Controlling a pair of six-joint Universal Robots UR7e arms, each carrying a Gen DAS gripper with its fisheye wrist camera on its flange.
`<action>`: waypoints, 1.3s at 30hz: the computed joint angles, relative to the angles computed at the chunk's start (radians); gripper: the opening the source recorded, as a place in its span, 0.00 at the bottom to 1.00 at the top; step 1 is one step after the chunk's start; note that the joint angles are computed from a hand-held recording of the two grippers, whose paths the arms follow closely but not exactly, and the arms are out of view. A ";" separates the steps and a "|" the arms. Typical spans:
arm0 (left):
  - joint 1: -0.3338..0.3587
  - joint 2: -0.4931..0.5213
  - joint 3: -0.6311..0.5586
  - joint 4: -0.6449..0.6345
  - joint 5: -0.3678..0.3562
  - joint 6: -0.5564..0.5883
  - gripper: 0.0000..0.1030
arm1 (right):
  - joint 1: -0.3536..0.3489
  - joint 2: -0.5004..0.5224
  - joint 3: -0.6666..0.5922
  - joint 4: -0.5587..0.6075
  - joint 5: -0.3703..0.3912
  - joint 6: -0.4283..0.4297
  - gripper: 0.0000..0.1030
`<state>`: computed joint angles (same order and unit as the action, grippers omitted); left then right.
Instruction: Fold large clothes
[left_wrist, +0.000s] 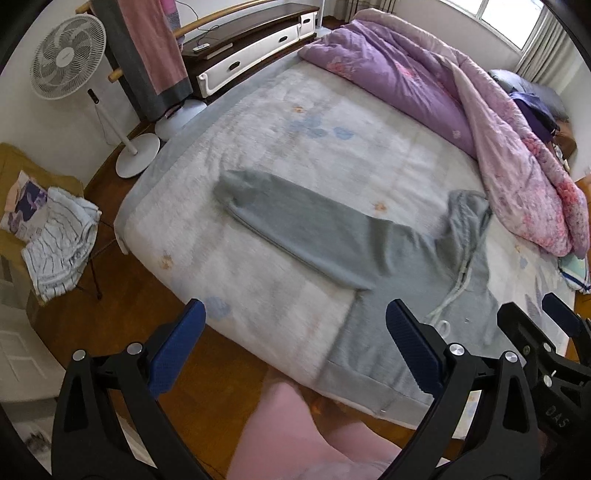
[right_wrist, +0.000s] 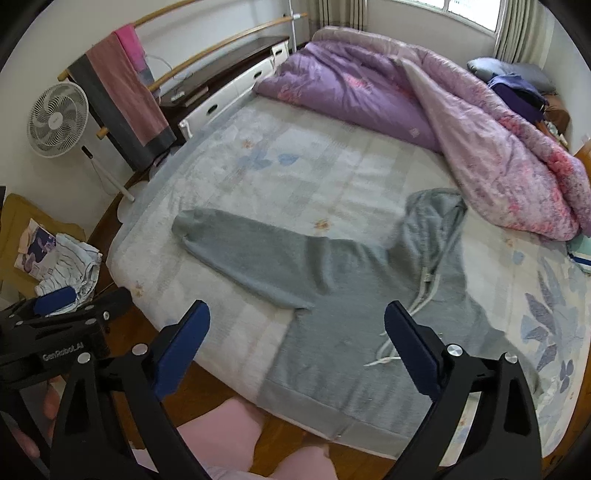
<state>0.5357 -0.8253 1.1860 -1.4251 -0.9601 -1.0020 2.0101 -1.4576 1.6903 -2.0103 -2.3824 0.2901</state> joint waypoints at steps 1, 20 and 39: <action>0.017 0.001 -0.004 -0.002 0.007 0.020 0.95 | -0.004 0.025 -0.016 0.009 0.002 0.013 0.89; 0.415 0.133 -0.018 -0.253 0.099 0.295 0.95 | -0.293 0.290 -0.121 0.197 0.176 0.353 0.72; 0.561 0.483 -0.410 -0.314 0.153 0.456 0.11 | -0.406 0.290 -0.078 0.192 0.188 0.439 0.71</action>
